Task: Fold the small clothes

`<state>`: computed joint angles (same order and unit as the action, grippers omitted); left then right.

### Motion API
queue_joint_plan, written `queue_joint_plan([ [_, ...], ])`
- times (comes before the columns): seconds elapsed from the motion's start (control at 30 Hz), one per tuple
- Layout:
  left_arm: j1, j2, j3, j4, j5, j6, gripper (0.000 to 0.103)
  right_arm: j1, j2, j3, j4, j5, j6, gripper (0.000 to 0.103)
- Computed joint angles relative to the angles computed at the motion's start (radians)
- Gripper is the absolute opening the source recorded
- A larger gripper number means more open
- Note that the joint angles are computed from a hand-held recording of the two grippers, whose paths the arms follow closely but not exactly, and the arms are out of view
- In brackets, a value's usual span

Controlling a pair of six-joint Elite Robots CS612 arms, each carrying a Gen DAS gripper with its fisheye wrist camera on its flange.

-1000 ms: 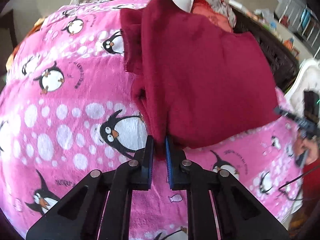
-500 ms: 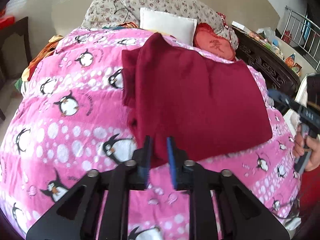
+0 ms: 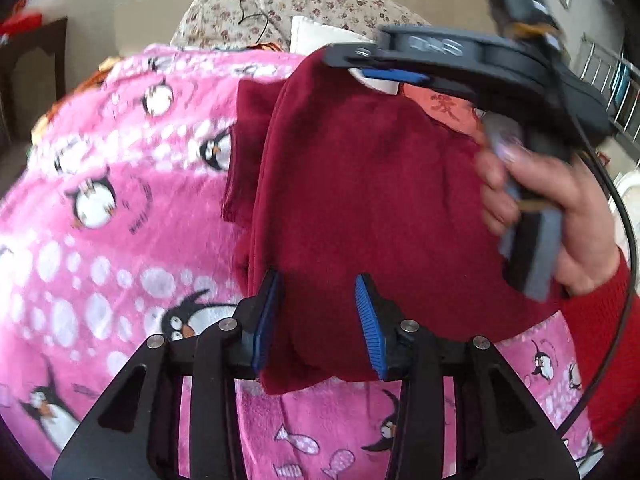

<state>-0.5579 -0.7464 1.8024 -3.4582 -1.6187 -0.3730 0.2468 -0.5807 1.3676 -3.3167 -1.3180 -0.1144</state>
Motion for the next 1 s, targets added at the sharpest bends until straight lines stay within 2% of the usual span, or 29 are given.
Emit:
queue_joint_plan([
  [0.07, 0.014, 0.015, -0.006, -0.027, -0.044, -0.023, 0.038, 0.014, 0.030, -0.069, 0.108, -0.033, -0.040, 0.041],
  [0.17, 0.031, 0.022, -0.011, -0.050, -0.097, -0.041, 0.038, 0.020, 0.060, -0.122, 0.178, -0.054, -0.041, 0.042],
  [0.3, 0.041, 0.029, -0.017, -0.058, -0.128, -0.055, 0.038, -0.003, 0.038, -0.085, 0.153, 0.032, 0.030, 0.042],
  [0.47, 0.024, 0.020, -0.008, -0.051, -0.079, -0.018, 0.042, -0.040, -0.039, 0.080, 0.035, 0.117, 0.095, 0.043],
  [0.63, 0.009, 0.015, -0.004, -0.041, -0.028, 0.001, 0.043, -0.058, -0.088, 0.229, -0.134, 0.042, 0.103, 0.049],
  [0.7, -0.008, 0.007, 0.002, -0.027, 0.019, 0.007, 0.043, -0.063, -0.088, 0.234, -0.097, 0.009, 0.132, 0.052],
  [0.8, -0.025, -0.014, 0.005, 0.021, 0.090, 0.015, 0.043, -0.062, -0.077, 0.187, 0.091, -0.052, 0.116, 0.052],
  [0.83, -0.028, -0.024, 0.011, 0.032, 0.103, 0.017, 0.043, -0.062, -0.074, 0.181, 0.112, -0.053, 0.117, 0.052],
  [0.93, -0.042, -0.052, 0.055, -0.015, 0.169, 0.005, 0.043, -0.066, -0.095, 0.216, 0.033, -0.007, 0.134, 0.052],
  [0.97, -0.045, -0.059, 0.068, -0.029, 0.187, -0.004, 0.053, -0.066, -0.102, 0.226, 0.001, 0.015, 0.141, 0.052],
  [1.0, -0.042, -0.061, 0.072, -0.042, 0.190, -0.020, 0.069, -0.065, -0.107, 0.230, -0.006, 0.021, 0.140, 0.053],
])
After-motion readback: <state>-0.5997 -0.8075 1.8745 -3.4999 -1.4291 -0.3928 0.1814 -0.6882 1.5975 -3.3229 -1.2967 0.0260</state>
